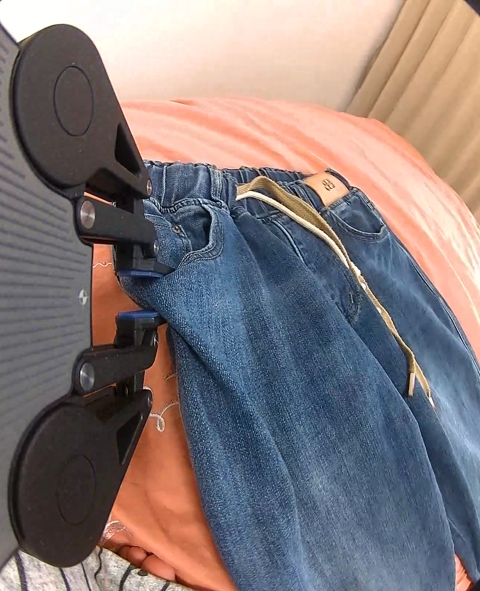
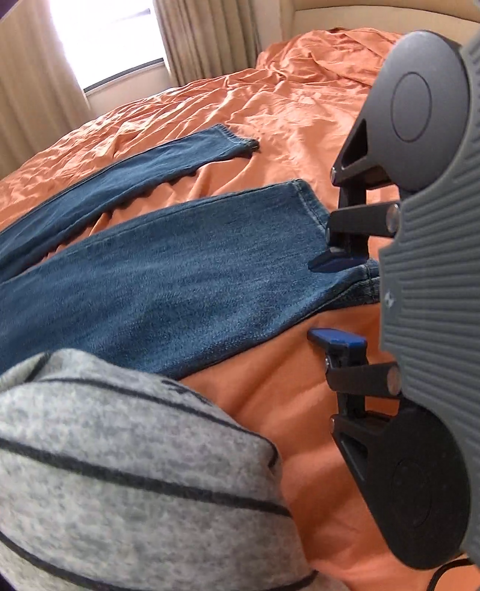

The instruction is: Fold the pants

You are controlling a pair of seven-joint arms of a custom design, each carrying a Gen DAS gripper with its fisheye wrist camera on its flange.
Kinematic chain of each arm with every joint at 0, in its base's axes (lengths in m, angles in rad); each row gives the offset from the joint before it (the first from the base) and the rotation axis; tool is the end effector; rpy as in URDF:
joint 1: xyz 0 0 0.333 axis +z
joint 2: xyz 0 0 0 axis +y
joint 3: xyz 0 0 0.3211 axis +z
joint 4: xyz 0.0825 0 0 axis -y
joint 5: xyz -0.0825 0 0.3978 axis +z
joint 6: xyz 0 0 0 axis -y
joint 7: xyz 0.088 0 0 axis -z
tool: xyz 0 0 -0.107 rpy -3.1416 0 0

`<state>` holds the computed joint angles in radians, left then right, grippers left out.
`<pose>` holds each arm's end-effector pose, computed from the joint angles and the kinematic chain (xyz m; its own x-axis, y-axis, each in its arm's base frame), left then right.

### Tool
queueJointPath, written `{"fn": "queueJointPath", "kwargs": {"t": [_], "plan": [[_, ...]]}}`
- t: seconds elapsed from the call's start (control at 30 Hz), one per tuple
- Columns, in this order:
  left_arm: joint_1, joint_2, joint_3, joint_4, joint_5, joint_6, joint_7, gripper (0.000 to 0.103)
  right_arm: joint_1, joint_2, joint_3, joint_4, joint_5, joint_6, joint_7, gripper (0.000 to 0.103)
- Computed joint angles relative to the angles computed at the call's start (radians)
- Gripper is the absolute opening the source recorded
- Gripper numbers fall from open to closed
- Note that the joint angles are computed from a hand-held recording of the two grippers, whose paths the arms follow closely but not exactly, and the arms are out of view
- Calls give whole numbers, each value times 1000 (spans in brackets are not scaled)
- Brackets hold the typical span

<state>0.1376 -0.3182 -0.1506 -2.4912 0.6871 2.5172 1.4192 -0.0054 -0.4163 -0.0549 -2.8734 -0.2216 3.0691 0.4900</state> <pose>0.4705 -0.0129 0.4318 -0.2350 -0.8168 -0.5269 -0.8804 0.4086 -0.2409 0.3934 -0.0050 0.3659 0.7693 -0.3213 0.5522 -0.2792 -0.9465 -0.1617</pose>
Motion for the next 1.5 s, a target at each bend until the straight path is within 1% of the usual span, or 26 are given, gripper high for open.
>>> {"fn": "queueJointPath", "kwargs": {"t": [0.03,0.07,0.1,0.13,0.2,0.27,0.33,0.43,0.47,0.53,0.57,0.6,0.67,0.7,0.73,0.8,0.93,1.0,1.13,1.2,1.27,1.3,1.37,1.4,1.47,1.5], "plan": [[3,9,-3,8,3,-3,-11,18,7,11,-7,4,-3,6,-13,25],[6,16,-2,12,7,-2,-20,18,10,18,-11,4,-10,10,-29,20],[9,26,0,19,11,-1,-24,18,-6,25,3,0,-28,27,-40,17],[9,29,0,21,15,-4,-31,18,-23,26,16,-5,-45,41,-49,17],[6,30,0,23,23,-11,-34,18,-10,12,1,-3,-45,29,-69,15],[4,30,1,21,31,-12,-38,18,-19,-2,11,2,-45,30,-69,16],[2,31,4,23,28,-10,-43,18,-62,2,56,19,-67,4,-53,18],[1,28,10,23,14,-1,-53,18,-155,29,141,19,-146,24,-10,18],[1,23,11,19,13,4,-55,18,-174,34,159,16,-167,28,4,17],[5,11,10,6,16,18,-67,19,-205,34,189,0,-198,62,39,14],[7,7,7,0,18,25,-78,19,-223,23,210,-16,-210,87,59,10],[10,1,6,-9,21,35,-89,19,-241,14,228,-26,-215,111,73,1],[20,-13,2,-29,34,62,-121,18,-279,-26,267,-58,-207,158,104,0],[25,-21,1,-40,35,80,-138,18,-280,-46,266,-69,-193,175,110,0],[30,-31,2,-51,36,102,-157,18,-269,-61,254,-71,-171,172,118,0],[50,-52,0,-76,44,158,-203,18,-220,-91,210,-64,-116,152,154,0],[98,-91,-19,-93,58,245,-294,17,-127,-110,113,-27,-26,155,220,0],[118,-102,-31,-81,53,273,-327,16,-116,-100,108,12,4,155,252,0],[133,-76,-52,-1,15,285,-375,16,-144,-52,153,124,41,141,334,0],[135,-39,-62,63,7,266,-397,16,-143,-9,157,202,52,109,376,0],[136,6,-69,135,26,238,-413,16,-144,41,161,284,54,71,424,0],[126,35,-65,177,24,217,-410,16,-158,81,176,340,47,51,457,0],[96,101,-45,267,4,177,-396,16,-201,168,214,448,7,25,528,0],[83,137,-38,315,3,155,-393,16,-232,210,246,501,-30,11,583,0],[60,213,-26,407,21,116,-395,16,-287,308,299,617,-145,-22,718,0],[46,262,-20,463,30,92,-391,16,-298,369,312,689,-211,-50,788,0]]}}
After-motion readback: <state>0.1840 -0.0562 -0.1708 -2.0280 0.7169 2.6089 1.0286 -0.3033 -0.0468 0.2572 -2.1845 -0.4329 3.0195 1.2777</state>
